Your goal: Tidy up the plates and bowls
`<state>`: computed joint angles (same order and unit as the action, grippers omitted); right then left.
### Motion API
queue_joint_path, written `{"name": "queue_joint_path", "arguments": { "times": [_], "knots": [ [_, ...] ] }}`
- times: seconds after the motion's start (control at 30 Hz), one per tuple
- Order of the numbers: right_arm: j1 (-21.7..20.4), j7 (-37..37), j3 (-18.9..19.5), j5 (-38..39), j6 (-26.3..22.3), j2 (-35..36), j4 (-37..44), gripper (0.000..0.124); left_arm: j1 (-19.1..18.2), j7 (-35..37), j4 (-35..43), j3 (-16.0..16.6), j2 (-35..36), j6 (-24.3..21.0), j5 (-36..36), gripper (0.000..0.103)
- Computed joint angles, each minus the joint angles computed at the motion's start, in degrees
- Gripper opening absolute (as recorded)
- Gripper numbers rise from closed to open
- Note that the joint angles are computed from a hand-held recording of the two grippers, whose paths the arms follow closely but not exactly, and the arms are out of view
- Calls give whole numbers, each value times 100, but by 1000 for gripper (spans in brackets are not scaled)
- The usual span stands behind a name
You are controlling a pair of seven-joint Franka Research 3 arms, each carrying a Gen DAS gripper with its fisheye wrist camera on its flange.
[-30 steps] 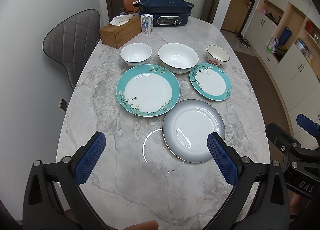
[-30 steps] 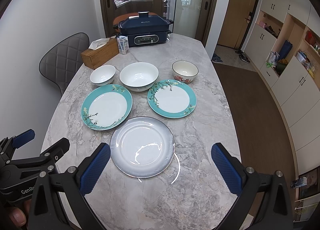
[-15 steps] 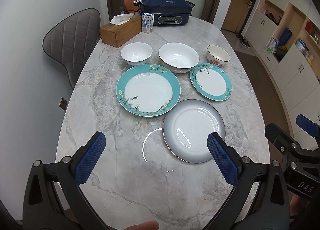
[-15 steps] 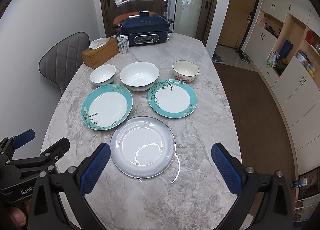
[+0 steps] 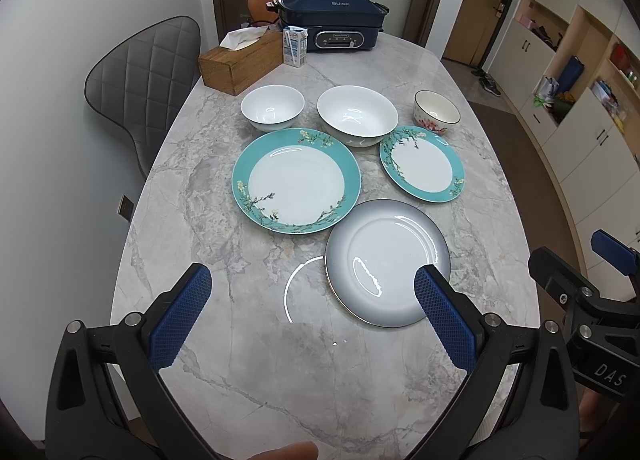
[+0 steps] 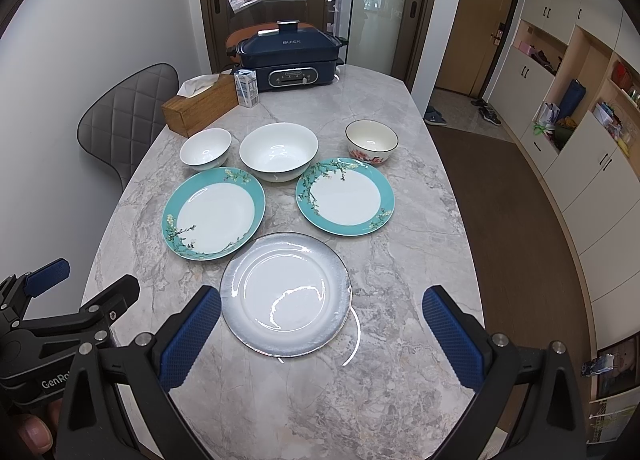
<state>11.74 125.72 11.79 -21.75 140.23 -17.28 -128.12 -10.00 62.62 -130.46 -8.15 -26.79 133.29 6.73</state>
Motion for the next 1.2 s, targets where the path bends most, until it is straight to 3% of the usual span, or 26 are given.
{"name": "queue_joint_path", "arguments": {
  "times": [0.5,0.7,0.87,0.97,1.07,1.13,1.2],
  "knots": [
    [10,-38,-23,45,-79,19,62,103,7,26,-202,44,69,213,-69,103],
    [18,-220,-210,291,324,130,-217,103,-53,154,-571,147,299,671,-333,103],
    [154,-1500,-793,1645,1426,545,-673,101,-107,592,-660,306,1035,850,-857,101],
    [190,-2518,-1117,2882,1428,1007,-608,92,-39,701,-702,247,1397,1140,-1047,101],
    [134,-3758,-1281,4241,1475,1405,-505,92,-54,1120,-639,305,1783,1386,-1624,101],
    [49,-4670,-1300,5189,1407,1699,-343,92,-28,1464,-488,284,2077,1417,-1956,93],
    [-116,-5222,-1256,5762,1149,2018,-93,87,80,1418,-279,158,2372,1274,-1780,84]
  ]
}}
